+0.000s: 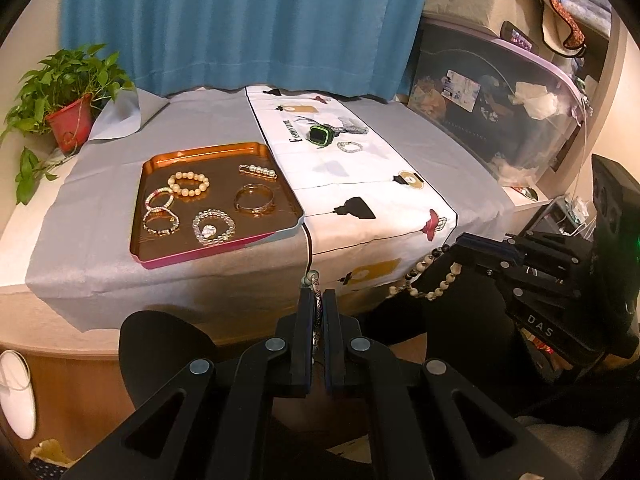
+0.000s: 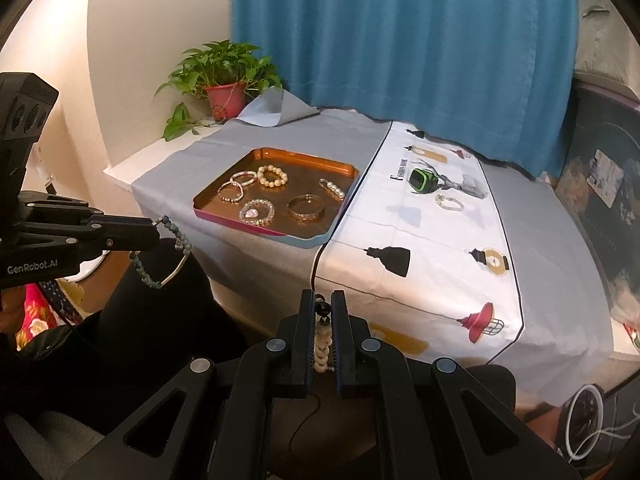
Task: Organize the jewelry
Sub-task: 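Lift both bracelets and carry them back toward the tray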
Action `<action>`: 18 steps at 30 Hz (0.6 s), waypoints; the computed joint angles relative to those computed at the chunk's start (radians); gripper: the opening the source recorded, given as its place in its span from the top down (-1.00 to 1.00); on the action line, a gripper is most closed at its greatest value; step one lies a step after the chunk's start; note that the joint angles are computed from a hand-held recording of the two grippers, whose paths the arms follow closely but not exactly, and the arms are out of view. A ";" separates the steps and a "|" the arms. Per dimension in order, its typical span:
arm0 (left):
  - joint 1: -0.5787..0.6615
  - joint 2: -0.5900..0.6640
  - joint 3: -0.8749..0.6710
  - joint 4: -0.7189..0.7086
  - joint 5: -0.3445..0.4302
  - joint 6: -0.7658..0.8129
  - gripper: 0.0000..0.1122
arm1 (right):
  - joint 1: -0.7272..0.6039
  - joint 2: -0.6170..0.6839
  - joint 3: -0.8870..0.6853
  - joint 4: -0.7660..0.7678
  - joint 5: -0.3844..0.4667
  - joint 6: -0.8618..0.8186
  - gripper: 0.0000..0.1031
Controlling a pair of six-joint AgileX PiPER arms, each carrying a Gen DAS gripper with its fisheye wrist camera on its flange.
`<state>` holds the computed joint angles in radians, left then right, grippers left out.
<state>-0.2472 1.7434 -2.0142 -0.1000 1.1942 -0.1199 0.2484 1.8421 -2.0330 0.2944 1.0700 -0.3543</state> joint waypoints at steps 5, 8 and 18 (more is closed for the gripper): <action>0.001 0.013 -0.022 -0.003 0.012 0.000 0.96 | 0.004 0.007 0.000 -0.002 0.002 0.000 0.84; 0.001 0.020 -0.026 -0.007 0.012 -0.002 0.96 | 0.005 0.014 -0.006 -0.003 0.007 0.002 0.84; 0.015 0.036 -0.025 -0.028 0.006 0.009 0.96 | 0.009 0.066 -0.079 -0.018 0.050 0.013 0.84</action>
<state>-0.2323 1.7797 -2.0390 -0.1284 1.2001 -0.1110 0.2577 1.9085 -2.1122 0.2761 1.1196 -0.3410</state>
